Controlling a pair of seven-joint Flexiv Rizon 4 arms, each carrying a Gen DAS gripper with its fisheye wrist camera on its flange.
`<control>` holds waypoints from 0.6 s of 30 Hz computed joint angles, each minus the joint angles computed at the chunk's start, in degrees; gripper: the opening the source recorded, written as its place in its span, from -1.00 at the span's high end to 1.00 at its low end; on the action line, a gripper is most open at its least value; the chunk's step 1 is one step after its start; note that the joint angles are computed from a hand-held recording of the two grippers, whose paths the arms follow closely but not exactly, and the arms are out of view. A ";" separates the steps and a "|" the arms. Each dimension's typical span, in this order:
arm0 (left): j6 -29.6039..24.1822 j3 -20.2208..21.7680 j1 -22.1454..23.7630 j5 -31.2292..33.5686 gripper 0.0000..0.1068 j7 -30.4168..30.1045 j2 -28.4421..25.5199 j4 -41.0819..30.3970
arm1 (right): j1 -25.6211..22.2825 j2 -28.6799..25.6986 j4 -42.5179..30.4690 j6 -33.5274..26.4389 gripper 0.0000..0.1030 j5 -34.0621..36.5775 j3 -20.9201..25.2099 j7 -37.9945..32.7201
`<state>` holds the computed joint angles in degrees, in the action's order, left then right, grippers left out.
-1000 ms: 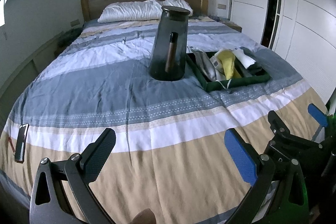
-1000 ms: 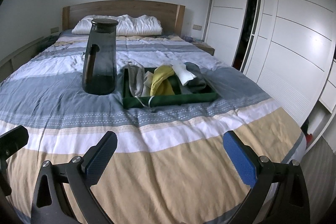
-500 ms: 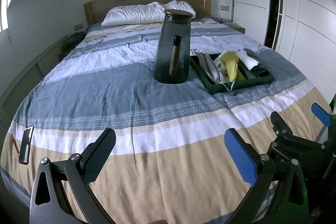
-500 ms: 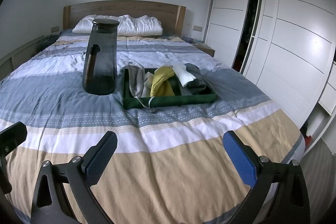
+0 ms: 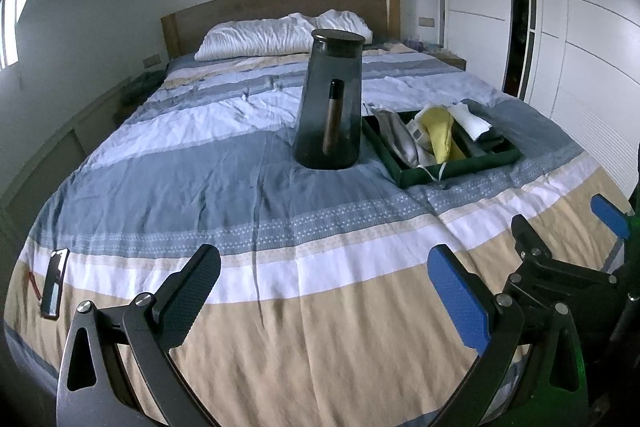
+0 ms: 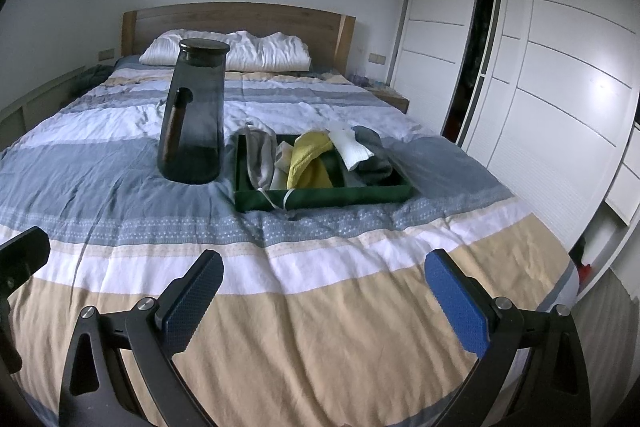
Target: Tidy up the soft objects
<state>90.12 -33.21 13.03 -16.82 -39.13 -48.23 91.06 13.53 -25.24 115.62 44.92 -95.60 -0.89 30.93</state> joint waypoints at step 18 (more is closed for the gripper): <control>0.08 -0.26 0.32 0.65 -0.90 -0.24 0.03 0.17 | 0.01 -0.08 -0.08 -0.45 -0.99 -0.85 0.09 0.06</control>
